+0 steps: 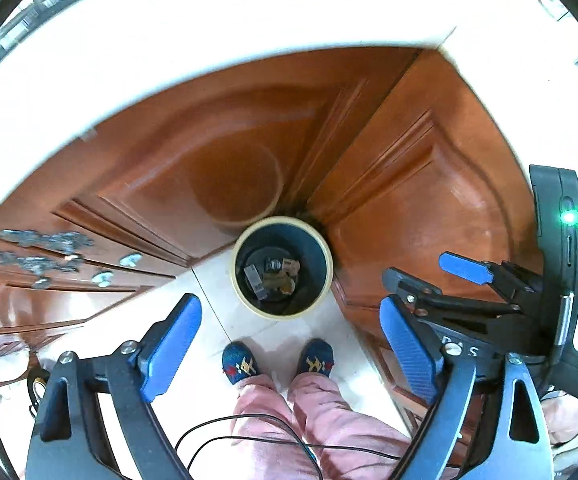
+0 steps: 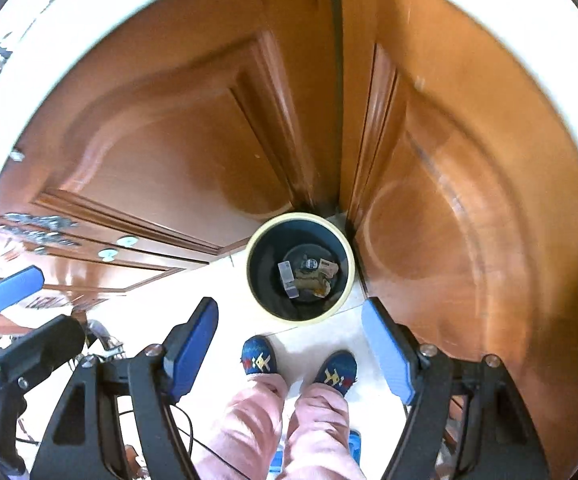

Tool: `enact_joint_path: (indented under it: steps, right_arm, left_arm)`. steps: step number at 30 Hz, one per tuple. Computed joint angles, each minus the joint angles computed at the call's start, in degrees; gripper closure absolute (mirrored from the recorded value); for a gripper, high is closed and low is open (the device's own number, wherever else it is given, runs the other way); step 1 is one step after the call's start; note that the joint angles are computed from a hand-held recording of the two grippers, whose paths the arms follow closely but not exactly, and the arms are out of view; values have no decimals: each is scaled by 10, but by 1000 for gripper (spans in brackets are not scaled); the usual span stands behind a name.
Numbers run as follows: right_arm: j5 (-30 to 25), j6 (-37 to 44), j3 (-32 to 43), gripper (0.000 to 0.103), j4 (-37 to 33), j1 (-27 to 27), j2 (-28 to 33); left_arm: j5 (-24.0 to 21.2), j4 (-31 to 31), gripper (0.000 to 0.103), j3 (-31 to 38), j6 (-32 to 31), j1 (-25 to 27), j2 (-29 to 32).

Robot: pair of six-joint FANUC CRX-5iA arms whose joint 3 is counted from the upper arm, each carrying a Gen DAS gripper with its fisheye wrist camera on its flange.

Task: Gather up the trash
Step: 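Raise both tools back up toward the counter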

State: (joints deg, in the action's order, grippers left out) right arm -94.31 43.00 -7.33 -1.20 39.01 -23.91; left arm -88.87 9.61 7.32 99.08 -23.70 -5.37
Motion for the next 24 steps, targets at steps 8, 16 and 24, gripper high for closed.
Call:
enact_joint_path:
  steps: [8,16,24]
  right_arm:
    - [-33,40,89,28,24,6,-10]
    - [-23,79,144,28,104,48,-20]
    - [-2,131,203,28,130,39,-12]
  left_arm:
    - [-55,-52,11,121,45,-28,1]
    - [-98,-144,3,276,70,-97,42]
    - [-130,-231,3,406,80,-163,87]
